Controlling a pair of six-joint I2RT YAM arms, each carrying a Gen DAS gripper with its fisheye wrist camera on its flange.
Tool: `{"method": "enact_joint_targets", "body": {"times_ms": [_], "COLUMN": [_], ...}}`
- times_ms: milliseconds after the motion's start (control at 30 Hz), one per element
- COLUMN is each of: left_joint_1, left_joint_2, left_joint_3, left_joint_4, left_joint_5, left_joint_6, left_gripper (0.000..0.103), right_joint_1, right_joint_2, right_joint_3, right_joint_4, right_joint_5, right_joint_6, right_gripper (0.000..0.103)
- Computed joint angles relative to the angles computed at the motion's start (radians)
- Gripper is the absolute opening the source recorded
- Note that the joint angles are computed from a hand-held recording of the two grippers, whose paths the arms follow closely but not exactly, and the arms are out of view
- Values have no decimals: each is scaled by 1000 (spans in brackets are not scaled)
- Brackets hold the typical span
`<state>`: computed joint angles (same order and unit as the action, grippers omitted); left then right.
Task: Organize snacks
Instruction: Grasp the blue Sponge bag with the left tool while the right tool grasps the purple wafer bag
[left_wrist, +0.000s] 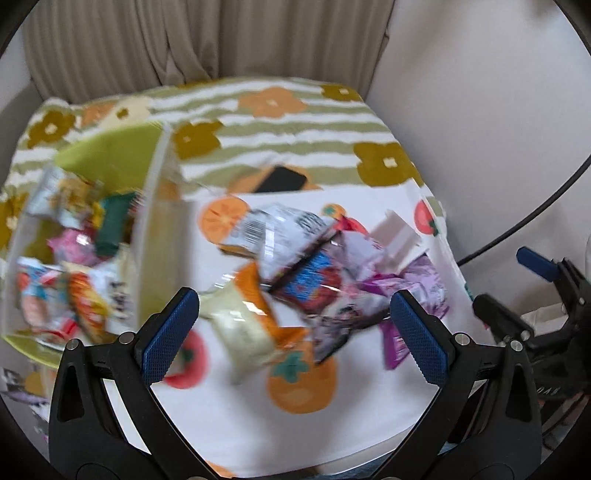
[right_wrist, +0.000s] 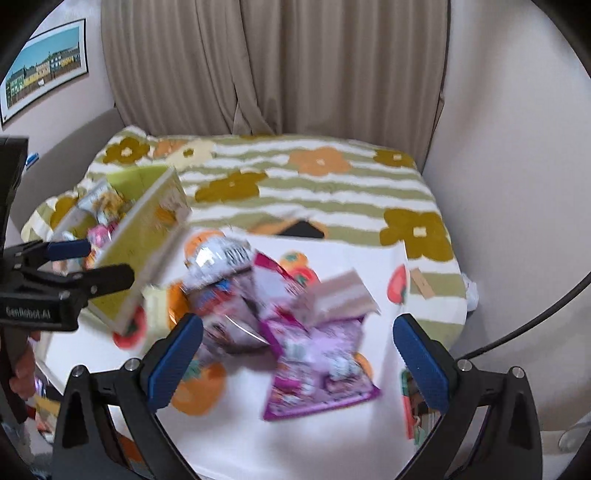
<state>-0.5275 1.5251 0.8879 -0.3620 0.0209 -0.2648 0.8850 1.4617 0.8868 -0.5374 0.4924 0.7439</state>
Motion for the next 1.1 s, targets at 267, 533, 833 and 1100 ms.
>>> {"method": "enact_joint_targets", "body": {"times_ms": [267,533,833,1100], "left_joint_1": [-62,-65,-57,-49], "left_joint_2": [279,460,569,550], "left_joint_3": [109,187,213,185], "left_joint_4": [60,123,174,193], "left_joint_5": [20,16,29,45], "left_joint_6": [-187,-278,-299,-281], "left_gripper": [103,95,79,69], "right_joint_1": [-169,-245,-262,-273], "right_joint_2": [-39,86,252,316], "right_joint_3": [-214,-270,-257,-255], "right_joint_4": [217,391,528,597], "right_joint_5": [-216,-342,-390,-425], "right_joint_6": [-144,-229,-285,-299], "right_gripper": [102,102,102,102]}}
